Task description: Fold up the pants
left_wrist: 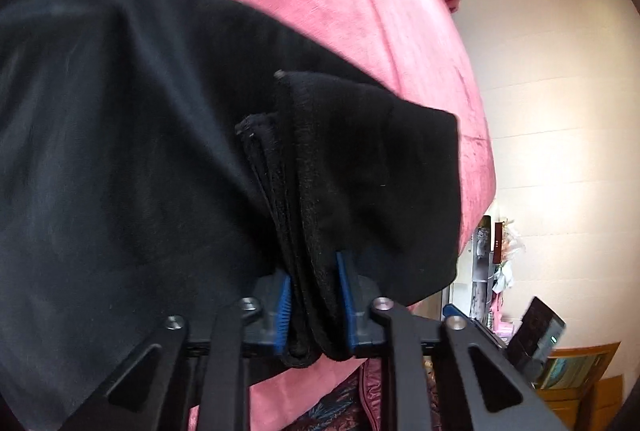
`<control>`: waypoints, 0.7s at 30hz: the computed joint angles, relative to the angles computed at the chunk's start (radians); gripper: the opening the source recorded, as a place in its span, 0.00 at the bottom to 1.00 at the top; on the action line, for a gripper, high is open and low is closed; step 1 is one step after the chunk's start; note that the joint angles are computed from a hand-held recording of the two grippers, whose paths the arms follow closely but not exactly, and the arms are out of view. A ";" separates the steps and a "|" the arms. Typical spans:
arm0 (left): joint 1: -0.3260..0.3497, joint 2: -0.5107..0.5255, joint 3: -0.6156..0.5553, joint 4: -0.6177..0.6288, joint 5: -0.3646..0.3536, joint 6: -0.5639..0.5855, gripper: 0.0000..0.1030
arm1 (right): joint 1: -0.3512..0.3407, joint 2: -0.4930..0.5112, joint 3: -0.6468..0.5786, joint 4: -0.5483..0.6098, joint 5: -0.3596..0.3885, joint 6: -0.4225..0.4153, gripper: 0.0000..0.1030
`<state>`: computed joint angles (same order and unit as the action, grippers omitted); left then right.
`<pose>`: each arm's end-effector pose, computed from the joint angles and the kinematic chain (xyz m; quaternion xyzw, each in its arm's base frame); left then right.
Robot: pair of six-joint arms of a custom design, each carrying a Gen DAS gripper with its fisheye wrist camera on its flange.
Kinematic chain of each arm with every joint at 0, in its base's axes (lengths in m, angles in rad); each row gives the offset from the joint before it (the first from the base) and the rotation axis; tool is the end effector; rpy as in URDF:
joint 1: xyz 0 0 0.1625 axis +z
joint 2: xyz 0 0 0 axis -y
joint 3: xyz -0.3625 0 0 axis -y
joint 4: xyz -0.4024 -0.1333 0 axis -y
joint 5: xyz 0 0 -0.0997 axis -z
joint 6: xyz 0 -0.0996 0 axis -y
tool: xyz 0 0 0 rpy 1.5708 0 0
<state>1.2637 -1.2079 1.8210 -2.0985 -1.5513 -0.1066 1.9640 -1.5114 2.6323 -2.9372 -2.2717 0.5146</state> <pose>-0.0369 -0.5638 0.1621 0.1004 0.9940 0.0398 0.0183 0.1832 -0.2615 0.1124 -0.0985 -0.9279 0.2528 0.2558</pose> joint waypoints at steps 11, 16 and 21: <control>-0.098 -0.070 -0.002 -0.089 -0.163 0.062 0.15 | -0.046 0.197 -0.072 -0.204 -0.047 -0.024 0.68; -0.106 -0.093 0.023 -0.112 -0.150 0.065 0.14 | -0.059 0.302 -0.132 -0.264 -0.163 0.036 0.61; -0.051 -0.102 0.032 -0.068 -0.034 0.063 0.13 | -0.077 0.367 -0.165 -0.208 -0.244 0.046 0.58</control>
